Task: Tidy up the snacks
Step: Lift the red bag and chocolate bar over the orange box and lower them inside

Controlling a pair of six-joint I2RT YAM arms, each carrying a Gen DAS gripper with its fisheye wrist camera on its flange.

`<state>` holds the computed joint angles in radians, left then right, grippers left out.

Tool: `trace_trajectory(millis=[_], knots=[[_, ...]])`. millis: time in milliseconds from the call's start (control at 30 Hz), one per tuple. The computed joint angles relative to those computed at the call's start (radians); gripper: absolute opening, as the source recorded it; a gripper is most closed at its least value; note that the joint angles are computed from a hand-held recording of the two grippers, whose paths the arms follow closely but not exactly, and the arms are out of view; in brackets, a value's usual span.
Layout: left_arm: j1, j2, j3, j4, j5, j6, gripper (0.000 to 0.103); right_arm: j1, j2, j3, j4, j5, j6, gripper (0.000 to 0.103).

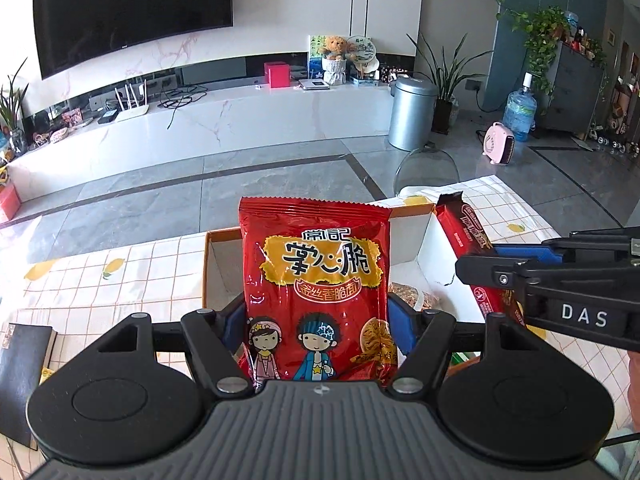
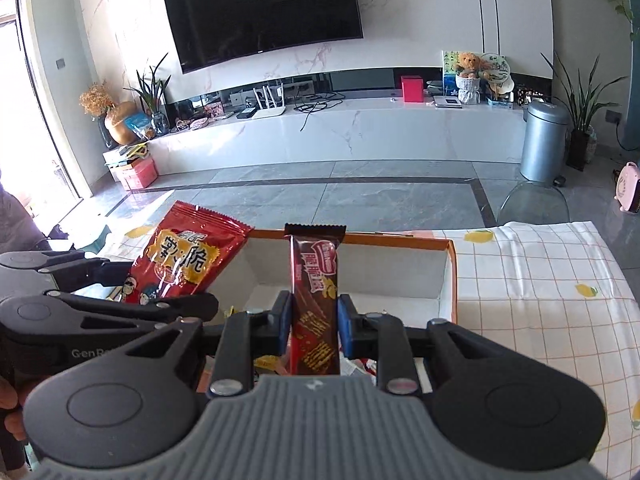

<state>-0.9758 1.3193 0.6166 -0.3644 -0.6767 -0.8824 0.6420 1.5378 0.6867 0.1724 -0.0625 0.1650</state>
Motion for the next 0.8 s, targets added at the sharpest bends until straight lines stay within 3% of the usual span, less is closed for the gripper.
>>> trace_trajectory(millis=[200, 433, 800], knots=[[0.140, 0.098, -0.053, 0.184, 0.135, 0.087, 0.079, -0.005, 0.232, 0.122, 0.035, 0.024, -0.046, 0.021], [0.229, 0.216, -0.073, 0.298, 0.250, 0.146, 0.079, -0.017, 0.432, 0.252, -0.004, 0.030, -0.085, 0.021], [0.289, 0.347, -0.013, 0.335, 0.322, 0.235, 0.079, -0.025, 0.589, 0.417, -0.125, 0.056, -0.131, 0.021]])
